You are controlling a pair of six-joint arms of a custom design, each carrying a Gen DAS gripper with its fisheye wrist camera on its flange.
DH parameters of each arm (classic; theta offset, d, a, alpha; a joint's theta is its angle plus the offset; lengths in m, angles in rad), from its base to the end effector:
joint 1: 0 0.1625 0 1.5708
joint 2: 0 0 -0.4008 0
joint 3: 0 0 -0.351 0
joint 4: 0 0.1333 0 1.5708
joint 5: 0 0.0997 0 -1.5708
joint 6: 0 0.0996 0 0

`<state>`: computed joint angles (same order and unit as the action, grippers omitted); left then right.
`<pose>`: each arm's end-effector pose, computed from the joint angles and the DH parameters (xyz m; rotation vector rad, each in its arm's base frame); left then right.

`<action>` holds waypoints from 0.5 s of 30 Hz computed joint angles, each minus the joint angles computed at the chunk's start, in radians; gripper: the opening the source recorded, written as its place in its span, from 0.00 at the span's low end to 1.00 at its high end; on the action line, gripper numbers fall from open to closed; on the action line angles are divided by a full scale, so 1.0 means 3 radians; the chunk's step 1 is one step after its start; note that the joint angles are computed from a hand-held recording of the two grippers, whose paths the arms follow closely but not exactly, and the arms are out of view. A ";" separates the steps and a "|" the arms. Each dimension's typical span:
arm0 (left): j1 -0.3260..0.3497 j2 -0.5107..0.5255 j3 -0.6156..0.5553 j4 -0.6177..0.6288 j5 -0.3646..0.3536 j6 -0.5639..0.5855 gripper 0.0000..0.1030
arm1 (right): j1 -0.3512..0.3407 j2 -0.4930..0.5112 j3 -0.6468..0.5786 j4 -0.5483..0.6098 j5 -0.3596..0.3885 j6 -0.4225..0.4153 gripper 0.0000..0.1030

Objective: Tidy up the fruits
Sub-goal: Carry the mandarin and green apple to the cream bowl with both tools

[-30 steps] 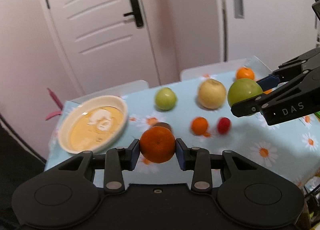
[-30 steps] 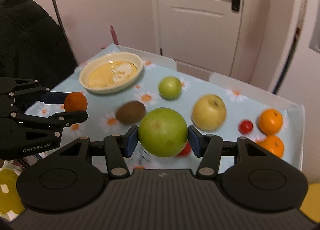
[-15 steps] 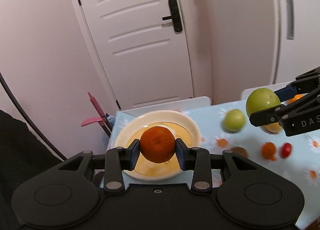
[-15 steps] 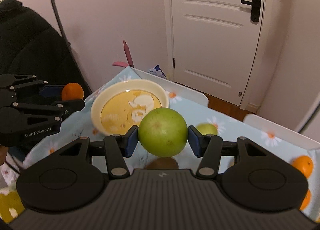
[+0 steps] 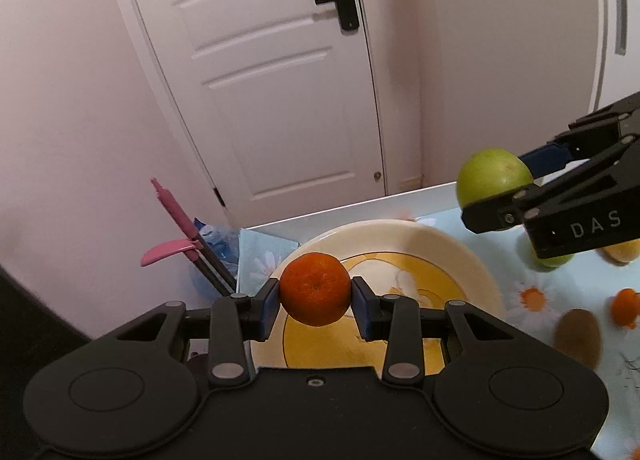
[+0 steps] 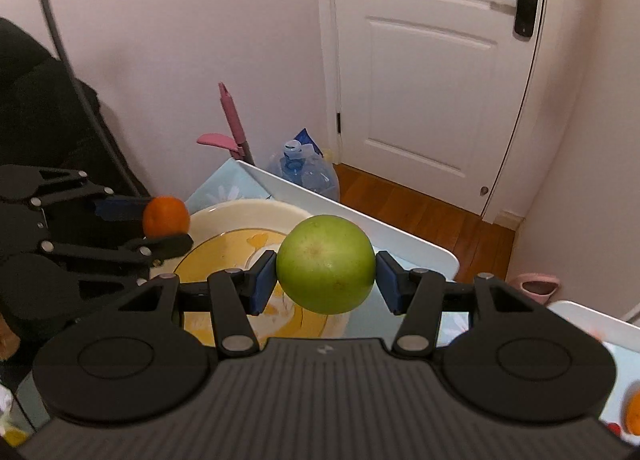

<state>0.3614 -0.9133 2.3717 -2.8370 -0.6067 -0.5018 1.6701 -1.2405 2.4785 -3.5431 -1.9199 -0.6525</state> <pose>-0.2713 -0.3325 0.0562 0.8924 2.0863 -0.7519 0.1366 -0.3697 0.2072 0.7599 -2.3871 0.8043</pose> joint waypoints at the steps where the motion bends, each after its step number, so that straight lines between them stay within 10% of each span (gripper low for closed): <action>1: 0.0062 0.0041 -0.0009 -0.0122 -0.0010 0.0109 0.41 | -0.0002 0.0078 -0.0046 -0.0020 -0.0019 0.0035 0.66; 15: 0.0682 0.0511 -0.0326 -0.0882 -0.0293 0.1111 0.41 | -0.0080 0.0531 -0.0285 -0.0216 -0.0186 0.0262 0.66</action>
